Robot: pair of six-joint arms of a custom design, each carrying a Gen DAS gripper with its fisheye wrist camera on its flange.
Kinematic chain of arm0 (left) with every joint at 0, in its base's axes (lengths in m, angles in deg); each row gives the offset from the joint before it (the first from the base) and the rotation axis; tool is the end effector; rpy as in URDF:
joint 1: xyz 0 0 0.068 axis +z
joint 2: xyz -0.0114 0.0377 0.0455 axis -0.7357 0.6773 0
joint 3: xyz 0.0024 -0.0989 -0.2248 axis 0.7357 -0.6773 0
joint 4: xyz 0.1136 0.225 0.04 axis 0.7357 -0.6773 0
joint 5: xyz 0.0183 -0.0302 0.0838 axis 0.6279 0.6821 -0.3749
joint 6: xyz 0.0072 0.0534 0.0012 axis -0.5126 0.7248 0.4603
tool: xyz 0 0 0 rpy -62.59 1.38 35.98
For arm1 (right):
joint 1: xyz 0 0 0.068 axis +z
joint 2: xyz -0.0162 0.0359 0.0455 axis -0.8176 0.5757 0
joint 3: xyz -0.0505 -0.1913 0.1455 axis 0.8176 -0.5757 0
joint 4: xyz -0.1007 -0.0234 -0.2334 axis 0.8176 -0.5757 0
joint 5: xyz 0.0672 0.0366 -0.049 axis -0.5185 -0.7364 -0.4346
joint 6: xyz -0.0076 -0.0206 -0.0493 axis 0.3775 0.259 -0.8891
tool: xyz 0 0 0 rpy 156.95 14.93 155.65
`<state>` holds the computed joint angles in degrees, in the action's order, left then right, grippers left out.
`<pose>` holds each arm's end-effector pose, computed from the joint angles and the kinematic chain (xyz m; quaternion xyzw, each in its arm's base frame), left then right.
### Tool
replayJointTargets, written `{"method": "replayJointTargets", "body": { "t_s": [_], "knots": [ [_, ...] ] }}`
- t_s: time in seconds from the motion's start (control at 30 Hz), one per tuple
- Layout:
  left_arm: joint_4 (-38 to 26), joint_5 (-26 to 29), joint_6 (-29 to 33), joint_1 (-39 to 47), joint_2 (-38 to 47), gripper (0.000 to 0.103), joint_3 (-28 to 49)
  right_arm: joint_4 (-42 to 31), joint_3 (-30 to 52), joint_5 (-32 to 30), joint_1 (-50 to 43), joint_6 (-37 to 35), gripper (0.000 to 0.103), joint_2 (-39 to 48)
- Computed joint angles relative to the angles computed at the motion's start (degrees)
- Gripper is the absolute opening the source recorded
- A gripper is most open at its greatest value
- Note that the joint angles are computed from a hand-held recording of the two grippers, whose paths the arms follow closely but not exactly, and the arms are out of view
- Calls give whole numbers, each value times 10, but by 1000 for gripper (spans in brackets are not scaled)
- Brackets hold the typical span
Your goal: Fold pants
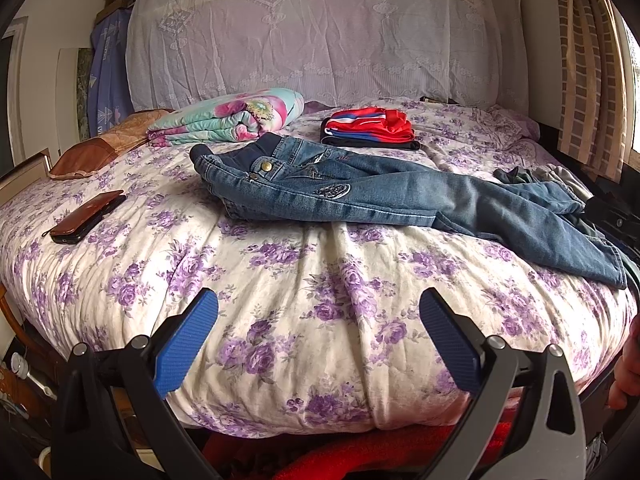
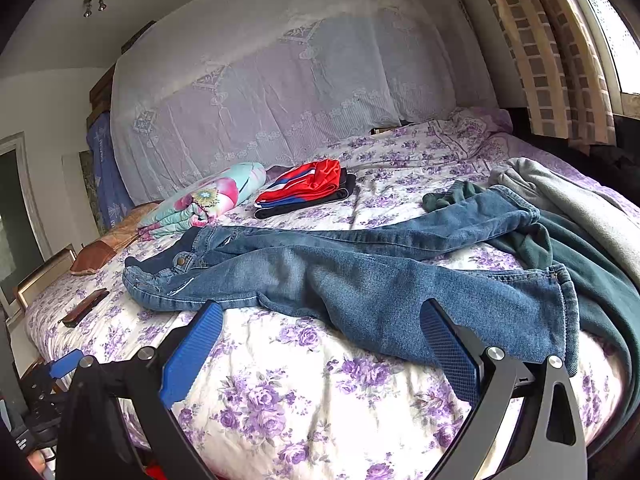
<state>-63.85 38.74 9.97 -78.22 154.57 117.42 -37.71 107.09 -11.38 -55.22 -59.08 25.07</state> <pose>0.2599 -0.1400 0.1742 0.0427 0.8670 -0.0249 0.4959 0.2371 -0.0001 0.1777 0.0983 0.8128 0.0884 0.5673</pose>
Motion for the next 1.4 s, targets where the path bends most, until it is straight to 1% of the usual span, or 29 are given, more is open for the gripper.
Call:
{"method": "replayJointTargets", "body": {
  "t_s": [0.17, 0.23, 0.33, 0.43, 0.53, 0.63, 0.7, 0.77, 0.87, 0.93, 1.0, 1.03, 1.1, 1.17, 1.27, 1.3, 1.33, 1.37, 1.4],
  "knots": [
    [3, 4, 1, 1, 2, 98, -3, 6, -1, 0, 1, 0, 100, 6],
    [4, 24, 3, 10, 3, 98, -4, 9, 0, -1, 0, 0, 100, 14],
    [-3, 103, 7, 57, 30, 98, 19, 6, 7, -10, -7, 2, 100, 38],
    [-34, 183, 5, 123, 81, 98, 78, -2, 19, -16, -22, -4, 100, 69],
    [-76, 217, 0, 171, 156, 98, 175, -8, 26, -8, -40, -11, 100, 99],
    [-137, 253, -4, 205, 242, 98, 300, -15, 35, -24, -77, -10, 100, 122],
    [-182, 269, -12, 221, 299, 98, 386, -15, 30, -46, -104, -11, 99, 119],
    [-212, 298, -29, 239, 346, 98, 459, -29, 25, -42, -115, -17, 99, 103],
    [-284, 351, -65, 264, 428, 98, 590, -65, 18, -38, -132, -35, 99, 73],
    [-327, 386, -90, 280, 487, 98, 680, -102, 14, -62, -155, -46, 99, 48],
    [-349, 412, -106, 290, 525, 98, 740, -143, 11, -95, -184, -54, 99, 21],
    [-353, 417, -109, 293, 536, 98, 759, -161, 10, -122, -202, -57, 99, 13],
    [-359, 415, -100, 292, 555, 98, 790, -189, 14, -169, -238, -51, 99, 10],
    [-375, 404, -80, 288, 581, 98, 828, -197, 21, -195, -269, -33, 99, 28],
    [-360, 374, -38, 277, 576, 97, 811, -164, 31, -295, -335, 6, 99, 88],
    [-349, 367, -25, 274, 570, 93, 798, -143, 27, -322, -351, 25, 99, 98],
    [-337, 364, -15, 273, 563, 71, 784, -126, 27, -337, -360, 41, 99, 106],
    [-336, 349, -12, 271, 560, 65, 780, -110, 33, -348, -365, 46, 99, 123],
    [-335, 346, -18, 274, 559, 54, 779, -98, 42, -349, -364, 46, 99, 140]
  ]
}}
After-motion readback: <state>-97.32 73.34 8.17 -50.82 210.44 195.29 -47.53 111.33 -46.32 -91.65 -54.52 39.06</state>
